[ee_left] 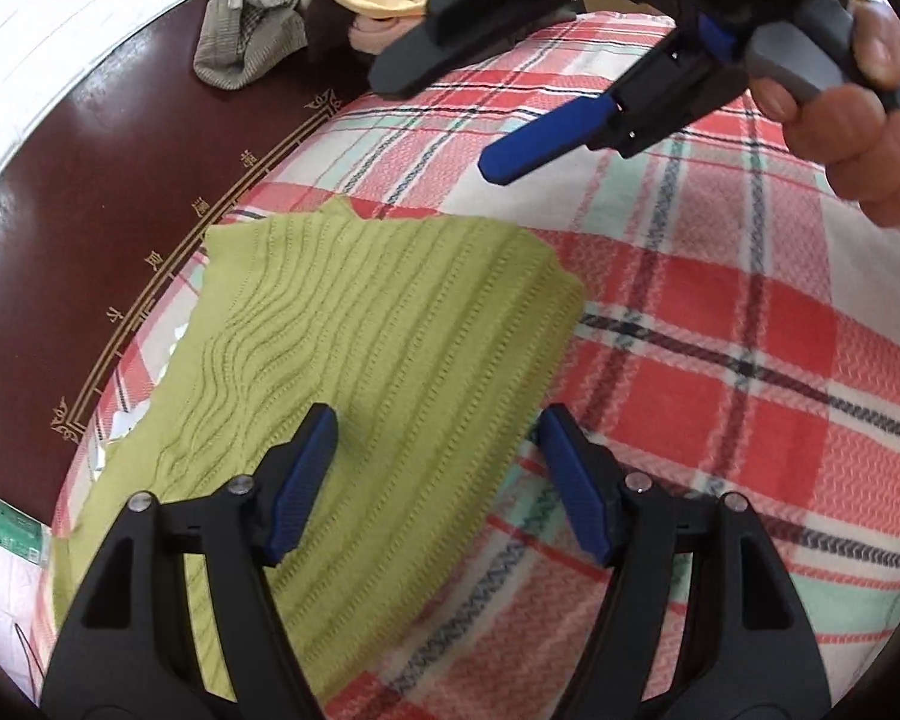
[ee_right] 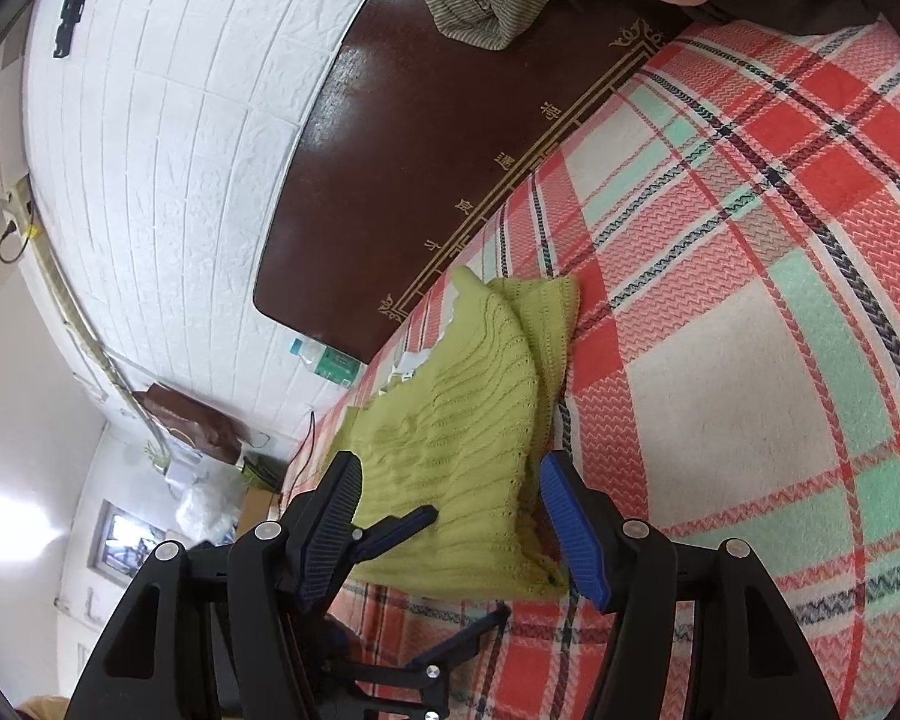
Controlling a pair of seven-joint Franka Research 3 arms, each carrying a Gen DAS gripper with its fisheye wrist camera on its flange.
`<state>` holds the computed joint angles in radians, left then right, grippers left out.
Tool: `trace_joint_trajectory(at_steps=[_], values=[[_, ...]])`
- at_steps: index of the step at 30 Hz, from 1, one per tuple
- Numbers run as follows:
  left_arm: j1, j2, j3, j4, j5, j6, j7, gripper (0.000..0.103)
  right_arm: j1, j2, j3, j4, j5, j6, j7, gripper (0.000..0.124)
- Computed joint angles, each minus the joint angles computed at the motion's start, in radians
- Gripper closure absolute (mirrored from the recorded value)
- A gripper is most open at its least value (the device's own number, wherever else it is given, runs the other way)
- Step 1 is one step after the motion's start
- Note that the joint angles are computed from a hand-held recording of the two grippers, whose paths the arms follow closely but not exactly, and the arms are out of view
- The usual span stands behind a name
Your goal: Fold clothes
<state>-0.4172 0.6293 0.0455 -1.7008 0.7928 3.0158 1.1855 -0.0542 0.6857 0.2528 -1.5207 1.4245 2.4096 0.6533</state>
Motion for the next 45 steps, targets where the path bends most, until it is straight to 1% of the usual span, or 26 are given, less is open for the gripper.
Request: trace_joint_trajectory(at_steps=[1, 2, 3, 4, 5, 6, 7, 10, 11, 14, 17, 19, 21, 24, 26, 27, 28, 29, 32, 34, 37, 38, 40, 41, 43, 45], values=[[0.017, 0.006, -0.021, 0.007, -0.017, -0.004, 0.018, 0.035, 0.005, 0.012, -0.004, 0.018, -0.013, -0.004, 0.012, 0.060], [0.023, 0.009, -0.029, 0.011, -0.024, -0.008, 0.029, 0.049, 0.008, 0.022, -0.005, 0.034, -0.025, -0.006, 0.023, 0.060], [0.027, 0.012, -0.037, 0.014, -0.032, -0.012, 0.041, 0.056, 0.010, 0.035, -0.006, 0.053, -0.037, -0.007, 0.035, 0.060], [0.031, 0.014, -0.042, 0.017, -0.040, -0.016, 0.051, 0.058, 0.013, 0.049, -0.006, 0.074, -0.051, -0.008, 0.049, 0.060], [0.025, 0.014, -0.039, 0.019, -0.042, -0.019, 0.052, 0.064, 0.017, 0.066, -0.007, 0.099, -0.070, -0.008, 0.068, 0.060], [0.014, 0.016, -0.026, 0.020, -0.041, -0.019, 0.039, 0.068, 0.021, 0.084, -0.008, 0.126, -0.092, -0.007, 0.089, 0.060], [0.006, 0.018, -0.017, 0.022, -0.041, -0.019, 0.027, 0.070, 0.027, 0.104, -0.010, 0.156, -0.121, -0.007, 0.116, 0.060], [0.039, 0.016, -0.050, 0.018, -0.085, -0.013, 0.033, 0.077, 0.047, 0.167, -0.015, 0.250, -0.221, -0.007, 0.208, 0.060], [0.056, 0.014, -0.067, 0.014, -0.106, -0.009, 0.040, 0.078, 0.054, 0.189, -0.016, 0.285, -0.256, -0.011, 0.241, 0.060], [0.072, 0.008, -0.085, 0.002, -0.148, -0.001, 0.045, 0.078, 0.075, 0.258, -0.020, 0.390, -0.358, -0.024, 0.335, 0.060], [0.077, 0.005, -0.091, -0.007, -0.183, 0.008, 0.040, 0.078, 0.093, 0.315, -0.021, 0.473, -0.442, -0.021, 0.418, 0.060], [0.063, 0.002, -0.075, -0.013, -0.191, 0.018, 0.021, 0.078, 0.094, 0.331, -0.004, 0.492, -0.479, -0.011, 0.428, 0.060], [0.029, -0.001, -0.039, -0.020, -0.178, 0.027, -0.009, 0.078, 0.099, 0.343, 0.007, 0.509, -0.516, -0.004, 0.435, 0.060], [0.030, 0.004, -0.040, -0.015, -0.182, 0.027, -0.022, 0.078, 0.105, 0.371, 0.020, 0.551, -0.556, -0.016, 0.458, 0.060], [0.042, 0.003, -0.054, -0.018, -0.195, 0.028, -0.024, 0.078, 0.108, 0.402, 0.026, 0.597, -0.578, -0.046, 0.485, 0.081], [0.058, 0.002, -0.070, -0.019, -0.208, 0.032, -0.020, 0.078, 0.110, 0.426, 0.026, 0.630, -0.589, -0.070, 0.508, 0.103], [0.081, 0.000, -0.094, -0.025, -0.227, 0.035, -0.011, 0.078, 0.113, 0.450, 0.027, 0.666, -0.601, -0.094, 0.532, 0.107], [0.102, -0.002, -0.117, -0.030, -0.247, 0.039, -0.001, 0.079, 0.108, 0.452, 0.037, 0.666, -0.598, -0.095, 0.535, 0.107], [0.164, -0.011, -0.180, -0.050, -0.310, 0.060, 0.026, 0.079, 0.084, 0.417, 0.072, 0.607, -0.558, -0.059, 0.497, 0.109], [0.212, -0.022, -0.229, -0.073, -0.357, 0.081, 0.047, 0.079, 0.086, 0.385, 0.075, 0.579, -0.551, -0.049, 0.479, 0.110], [0.247, -0.055, -0.256, -0.124, -0.409, 0.129, 0.044, 0.079, 0.100, 0.338, 0.071, 0.548, -0.546, -0.025, 0.460, 0.111], [0.244, -0.068, -0.247, -0.138, -0.423, 0.140, 0.032, 0.079, 0.104, 0.326, 0.072, 0.544, -0.544, -0.020, 0.455, 0.111], [0.288, -0.087, -0.286, -0.168, -0.447, 0.164, 0.040, 0.079, 0.115, 0.306, 0.072, 0.539, -0.539, -0.011, 0.449, 0.112], [0.301, -0.100, -0.295, -0.187, -0.457, 0.179, 0.037, 0.079, 0.122, 0.299, 0.073, 0.540, -0.540, -0.013, 0.444, 0.112], [0.316, -0.125, -0.298, -0.217, -0.470, 0.199, 0.029, 0.079, 0.139, 0.292, 0.073, 0.552, -0.544, -0.019, 0.438, 0.112], [0.330, -0.157, -0.297, -0.259, -0.479, 0.237, 0.014, 0.079, 0.161, 0.291, 0.069, 0.574, -0.554, -0.022, 0.442, 0.112]])
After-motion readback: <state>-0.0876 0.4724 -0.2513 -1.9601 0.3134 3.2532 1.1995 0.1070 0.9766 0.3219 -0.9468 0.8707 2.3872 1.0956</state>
